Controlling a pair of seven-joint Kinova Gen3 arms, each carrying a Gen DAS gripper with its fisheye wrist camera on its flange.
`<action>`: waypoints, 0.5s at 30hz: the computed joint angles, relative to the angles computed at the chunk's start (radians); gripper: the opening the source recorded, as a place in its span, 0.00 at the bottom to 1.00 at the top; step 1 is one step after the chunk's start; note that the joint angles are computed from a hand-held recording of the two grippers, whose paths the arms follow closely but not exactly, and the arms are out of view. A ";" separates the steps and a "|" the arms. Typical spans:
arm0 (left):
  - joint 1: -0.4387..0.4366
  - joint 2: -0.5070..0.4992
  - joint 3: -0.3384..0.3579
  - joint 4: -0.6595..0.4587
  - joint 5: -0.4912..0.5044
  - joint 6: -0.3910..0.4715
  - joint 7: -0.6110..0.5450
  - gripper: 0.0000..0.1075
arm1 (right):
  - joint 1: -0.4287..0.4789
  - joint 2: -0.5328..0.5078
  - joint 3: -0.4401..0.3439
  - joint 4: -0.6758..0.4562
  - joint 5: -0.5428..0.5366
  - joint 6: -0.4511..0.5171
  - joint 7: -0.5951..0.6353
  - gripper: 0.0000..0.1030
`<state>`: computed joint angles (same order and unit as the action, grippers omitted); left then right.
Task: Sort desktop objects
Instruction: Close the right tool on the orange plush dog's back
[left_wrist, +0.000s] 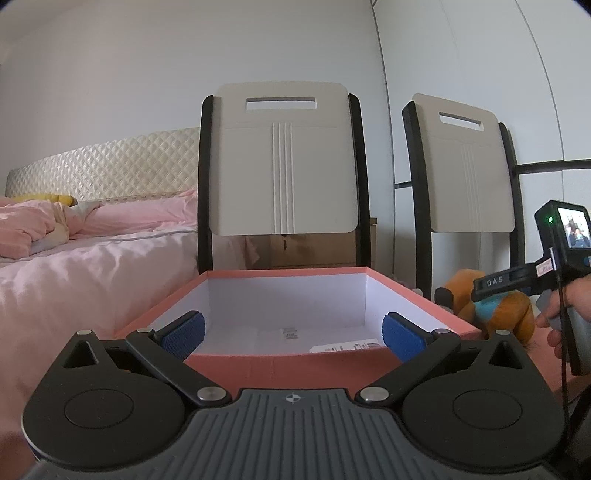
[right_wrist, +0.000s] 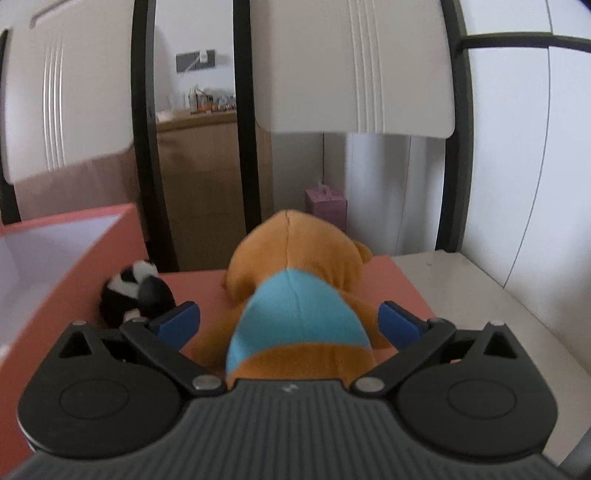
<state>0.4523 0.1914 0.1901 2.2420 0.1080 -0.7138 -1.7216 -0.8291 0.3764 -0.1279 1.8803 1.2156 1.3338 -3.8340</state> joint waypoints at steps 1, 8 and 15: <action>0.001 0.001 0.000 0.000 0.000 0.000 -0.001 0.96 | 0.005 0.005 0.001 0.000 -0.003 -0.008 0.003 1.00; 0.006 0.002 0.000 0.001 0.006 -0.008 -0.010 0.96 | 0.026 0.020 0.016 -0.013 -0.033 -0.047 0.015 1.00; -0.003 -0.008 0.010 0.018 -0.035 -0.021 0.025 0.96 | 0.022 0.009 0.018 0.005 -0.042 -0.065 0.001 0.80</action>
<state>0.4497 0.1836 0.2005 2.2599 0.0725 -0.7348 -1.6966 -0.8075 0.3855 -0.1101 1.8854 1.1735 1.2686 -3.8326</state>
